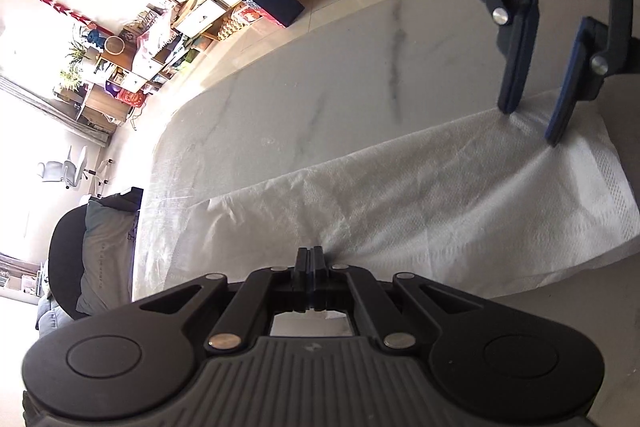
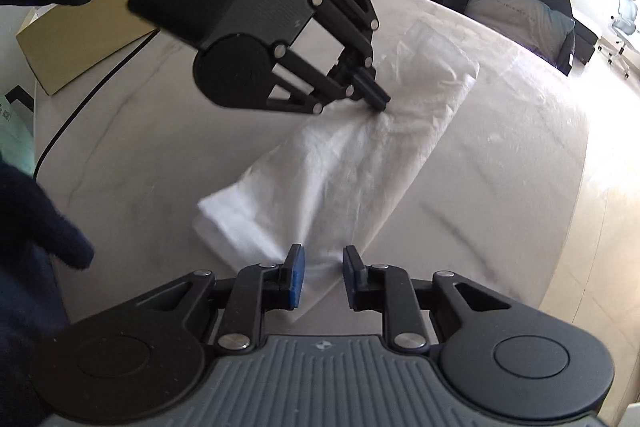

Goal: Fold shopping bag

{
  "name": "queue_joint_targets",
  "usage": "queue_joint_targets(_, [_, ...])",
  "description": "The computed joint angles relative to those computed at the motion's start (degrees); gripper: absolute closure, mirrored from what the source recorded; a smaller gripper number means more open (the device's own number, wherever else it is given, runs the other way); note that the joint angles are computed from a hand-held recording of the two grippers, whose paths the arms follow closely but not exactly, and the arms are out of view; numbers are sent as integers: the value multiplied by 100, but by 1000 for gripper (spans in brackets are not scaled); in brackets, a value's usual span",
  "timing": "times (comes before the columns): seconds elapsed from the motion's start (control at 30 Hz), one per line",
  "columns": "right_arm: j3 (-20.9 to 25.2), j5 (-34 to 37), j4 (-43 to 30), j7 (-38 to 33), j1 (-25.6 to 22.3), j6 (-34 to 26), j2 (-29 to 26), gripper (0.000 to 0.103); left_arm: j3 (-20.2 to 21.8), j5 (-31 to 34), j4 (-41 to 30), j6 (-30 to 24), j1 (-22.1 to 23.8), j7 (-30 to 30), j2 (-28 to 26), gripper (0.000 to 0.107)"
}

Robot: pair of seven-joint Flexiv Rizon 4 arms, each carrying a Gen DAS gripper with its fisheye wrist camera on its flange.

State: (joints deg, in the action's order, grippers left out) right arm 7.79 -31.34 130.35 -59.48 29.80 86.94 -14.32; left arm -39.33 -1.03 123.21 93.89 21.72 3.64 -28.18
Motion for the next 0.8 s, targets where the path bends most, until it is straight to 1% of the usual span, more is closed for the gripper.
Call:
queue_joint_targets(0.1, [224, 210, 26, -115, -104, -174, 86, 78, 4, 44, -1, 59, -9, 7, -26, 107])
queue_joint_targets(0.17, [525, 578, -73, -377, -269, -399, 92, 75, 44, 110, 5, 127, -43, 8, -42, 107])
queue_joint_targets(0.23, [730, 924, -154, -588, -367, -599, 99, 72, 86, 187, 18, 199, -78, -15, -58, 107])
queue_joint_targets(0.3, [886, 1311, -294, -714, -420, -823, 94, 72, 94, 267, 19, 248, -71, -35, -87, 107])
queue_joint_targets(0.4, [1153, 2266, -476, -672, -602, -789, 14, 71, 66, 388, 13, 292, -21, -54, -131, 107])
queue_joint_targets(0.47, [1252, 2706, -587, -677, -692, -826, -36, 74, 19, 452, 10, 299, 37, -58, -159, 107])
queue_joint_targets(0.53, [1346, 3131, -707, -675, -788, -869, -88, 83, -57, 533, 134, 350, 165, -57, -110, 107])
queue_joint_targets(0.57, [1337, 3228, -748, -659, -788, -921, -97, 86, -7, 549, 131, 336, 130, -86, -68, 106])
queue_joint_targets(0.6, [1274, 3192, -763, -641, -736, -994, -88, 91, 53, 555, 119, 319, 80, -110, -29, 103])
queue_joint_targets(0.63, [1223, 3150, -774, -638, -689, -1057, -80, 93, -23, 516, 148, 291, 146, -157, 28, 97])
queue_joint_targets(0.7, [1155, 3074, -828, -668, -622, -1223, -78, 93, -256, 427, 221, 228, 347, -239, 135, 95])
queue_joint_targets(0.73, [1126, 3052, -838, -674, -596, -1260, -78, 94, -591, 439, 330, 328, 637, -200, 128, 95])
queue_joint_targets(0.8, [1052, 2955, -844, -624, -512, -1332, -70, 94, -1358, 570, 525, 292, 1313, -131, 77, 93])
